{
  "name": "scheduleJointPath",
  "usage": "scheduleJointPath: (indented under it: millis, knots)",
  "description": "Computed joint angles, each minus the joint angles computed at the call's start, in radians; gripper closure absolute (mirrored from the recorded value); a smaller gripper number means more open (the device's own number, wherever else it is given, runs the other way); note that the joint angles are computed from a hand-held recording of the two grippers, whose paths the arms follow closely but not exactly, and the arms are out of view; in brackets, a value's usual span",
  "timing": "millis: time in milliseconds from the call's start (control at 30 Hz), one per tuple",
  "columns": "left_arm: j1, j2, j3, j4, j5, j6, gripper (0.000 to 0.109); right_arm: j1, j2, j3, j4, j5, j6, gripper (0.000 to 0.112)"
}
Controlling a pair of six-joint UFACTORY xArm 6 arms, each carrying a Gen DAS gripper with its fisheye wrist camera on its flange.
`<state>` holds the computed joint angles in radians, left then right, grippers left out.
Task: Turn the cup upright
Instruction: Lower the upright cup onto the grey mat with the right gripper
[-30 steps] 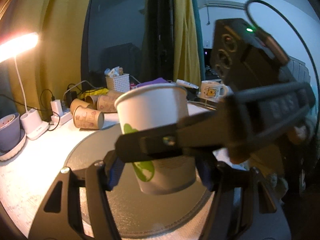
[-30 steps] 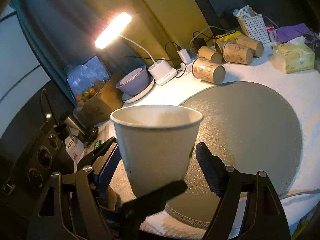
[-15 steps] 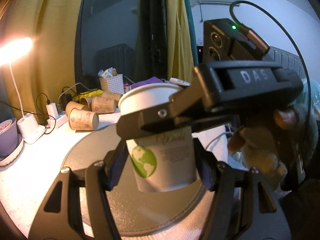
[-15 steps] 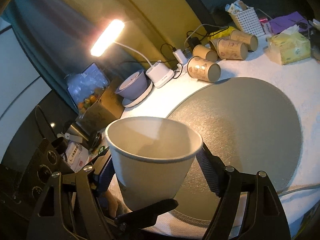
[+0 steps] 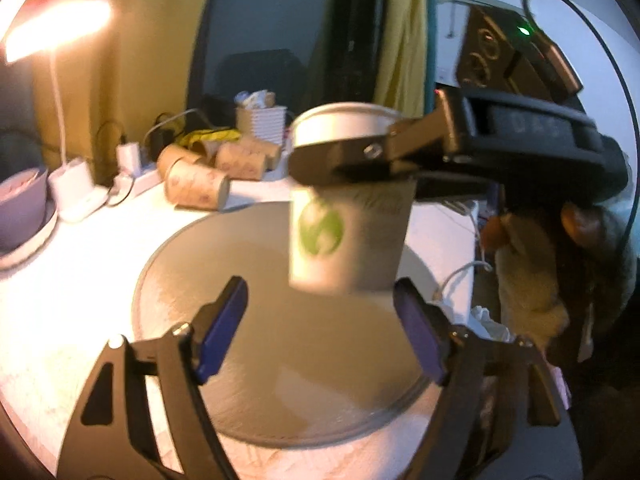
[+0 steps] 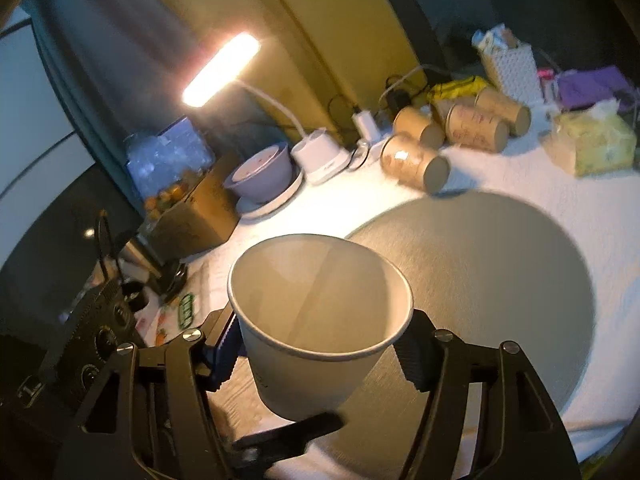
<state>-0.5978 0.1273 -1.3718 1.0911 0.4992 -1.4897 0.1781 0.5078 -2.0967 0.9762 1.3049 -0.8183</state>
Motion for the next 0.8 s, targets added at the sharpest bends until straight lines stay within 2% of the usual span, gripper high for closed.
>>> scheduleJointPath:
  millis: [100, 267, 400, 500, 667, 800]
  knots:
    - [0.014, -0.031, 0.044, -0.031, 0.000, -0.040, 0.032, 0.037, -0.024, 0.051, -0.065, -0.169, -0.031, 0.044]
    - [0.045, -0.071, 0.109, -0.099, -0.002, -0.122, 0.032, 0.086, -0.023, 0.110, -0.178, -0.387, -0.047, 0.044]
    - [0.062, -0.092, 0.146, -0.127, -0.012, -0.162, 0.032, 0.111, -0.020, 0.150, -0.237, -0.479, -0.051, 0.044]
    - [0.083, -0.086, 0.144, -0.142, -0.022, -0.165, 0.032, 0.146, -0.051, 0.232, -0.280, -0.606, -0.096, 0.044]
    - [0.103, -0.083, 0.146, -0.149, -0.018, -0.194, 0.032, 0.174, -0.068, 0.296, -0.330, -0.699, -0.109, 0.044]
    - [0.108, -0.083, 0.146, -0.149, -0.014, -0.205, 0.030, 0.179, -0.078, 0.324, -0.331, -0.733, -0.122, 0.043]
